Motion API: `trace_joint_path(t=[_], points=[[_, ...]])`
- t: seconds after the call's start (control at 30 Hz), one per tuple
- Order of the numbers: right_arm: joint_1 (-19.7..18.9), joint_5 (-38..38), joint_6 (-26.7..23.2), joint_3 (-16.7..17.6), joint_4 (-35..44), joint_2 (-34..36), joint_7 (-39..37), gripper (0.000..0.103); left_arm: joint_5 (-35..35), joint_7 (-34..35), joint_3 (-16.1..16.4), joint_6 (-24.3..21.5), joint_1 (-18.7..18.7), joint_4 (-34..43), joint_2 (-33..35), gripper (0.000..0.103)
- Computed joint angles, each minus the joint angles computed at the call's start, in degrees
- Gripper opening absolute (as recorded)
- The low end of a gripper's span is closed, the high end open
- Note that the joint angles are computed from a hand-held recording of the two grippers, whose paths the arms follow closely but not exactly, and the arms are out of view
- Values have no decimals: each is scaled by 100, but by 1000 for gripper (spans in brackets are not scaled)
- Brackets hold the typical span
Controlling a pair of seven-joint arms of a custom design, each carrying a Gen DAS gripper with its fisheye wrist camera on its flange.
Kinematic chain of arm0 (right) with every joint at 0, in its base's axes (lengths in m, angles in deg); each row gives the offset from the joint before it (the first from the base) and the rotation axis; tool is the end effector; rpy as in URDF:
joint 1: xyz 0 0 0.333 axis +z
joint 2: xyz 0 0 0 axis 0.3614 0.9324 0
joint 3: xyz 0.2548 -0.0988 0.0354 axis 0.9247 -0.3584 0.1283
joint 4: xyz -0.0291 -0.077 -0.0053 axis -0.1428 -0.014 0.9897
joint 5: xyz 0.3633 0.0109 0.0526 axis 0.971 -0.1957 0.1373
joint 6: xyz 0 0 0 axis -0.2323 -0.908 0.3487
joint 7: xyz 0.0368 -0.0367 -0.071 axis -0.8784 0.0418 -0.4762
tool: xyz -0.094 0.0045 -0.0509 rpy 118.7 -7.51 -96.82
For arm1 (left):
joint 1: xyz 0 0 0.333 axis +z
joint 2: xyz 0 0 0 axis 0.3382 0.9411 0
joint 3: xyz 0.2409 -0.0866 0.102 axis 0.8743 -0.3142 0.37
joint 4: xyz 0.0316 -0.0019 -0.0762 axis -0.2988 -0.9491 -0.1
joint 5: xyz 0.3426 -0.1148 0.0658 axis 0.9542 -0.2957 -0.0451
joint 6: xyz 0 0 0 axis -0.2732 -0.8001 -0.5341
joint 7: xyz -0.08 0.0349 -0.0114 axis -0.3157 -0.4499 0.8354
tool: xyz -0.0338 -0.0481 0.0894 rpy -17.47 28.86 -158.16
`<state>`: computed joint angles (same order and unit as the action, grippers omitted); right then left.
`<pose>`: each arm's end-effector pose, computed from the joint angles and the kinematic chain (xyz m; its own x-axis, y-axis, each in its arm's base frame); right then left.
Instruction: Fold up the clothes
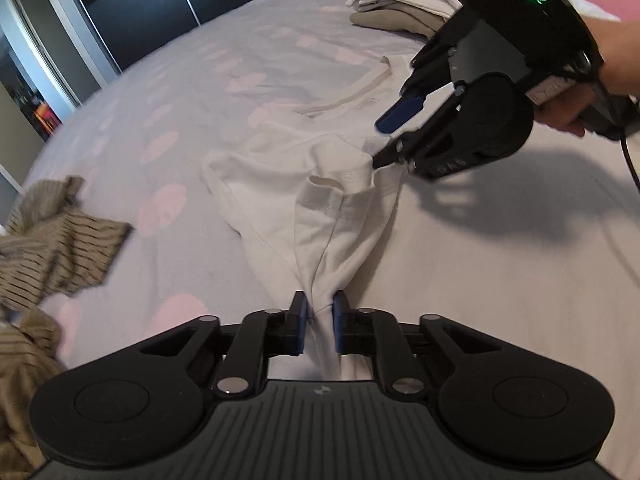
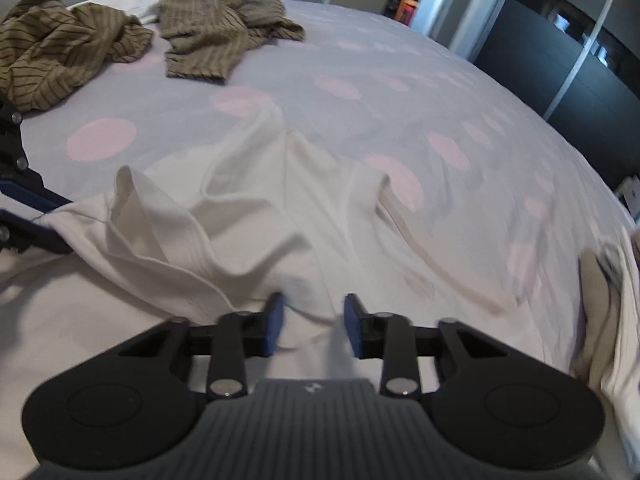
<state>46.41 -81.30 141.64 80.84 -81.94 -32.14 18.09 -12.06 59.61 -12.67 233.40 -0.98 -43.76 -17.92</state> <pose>0.6893 0.2866 0.2972 0.4422 -0.8633 0.2432 -0.6057 -0.4874 -0.6289 0.6784 -0.3264 0.3158 -0.6891 -0.6567 -0.3063 -0.4531 0.7204 -0.5251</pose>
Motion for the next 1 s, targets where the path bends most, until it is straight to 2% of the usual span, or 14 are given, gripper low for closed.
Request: trace_joint_path(t=[0.03, 0.07, 0.13, 0.2, 0.3, 0.37, 0.43, 0.53, 0.57, 0.67, 0.7, 0.87, 0.93, 1.0], points=[[-53, 60, 51, 81, 49, 15, -27, 6, 132, -184, 204, 65, -114, -54, -48, 8], [-102, 127, 102, 159, 102, 31, -58, 6, 286, -440, 433, 85, -242, -75, -77, 7], [-121, 238, 383, 185, 136, 51, 13, 5, 414, -779, 590, -2, -276, -10, -69, 7], [-131, 363, 388, 210, 307, 113, 72, 4, 397, -862, 478, -4, -137, -21, -80, 7], [91, 335, 28, -130, 596, 223, 460, 4, 576, -549, 309, 466, -11, -557, -309, 7], [217, 245, -352, -370, 753, 298, 857, 4, 576, -142, 90, 616, 109, -805, -391, 7], [195, 196, -719, -376, 808, 297, 1142, 5, 575, 79, 54, 705, 94, -964, -429, 7], [-128, 436, -385, 64, 267, -42, 1265, 14, 603, 133, 154, 824, 2, -1107, -480, 7], [-306, 634, -248, 319, 96, -153, 1218, 15, 575, 122, 169, 808, -9, -1092, -474, 7], [-1017, 1562, -69, 1376, -299, -391, 694, 22, 526, 86, 205, 770, -38, -1056, -460, 7], [-1094, 1805, -114, 1503, -355, -432, 676, 28, 530, 92, 209, 781, -44, -1082, -474, 7], [-1135, 2681, -70, 1587, -318, -344, 1152, 31, 580, 397, 151, 790, 3, -1116, -493, 7], [-1221, 2963, -104, 1706, -171, -212, 1278, 33, 536, 597, 50, 801, 88, -1172, -524, 7], [-1323, 3239, -150, 1857, -38, -83, 1360, 34, 550, 664, 92, 871, 64, -1239, -553, 7]])
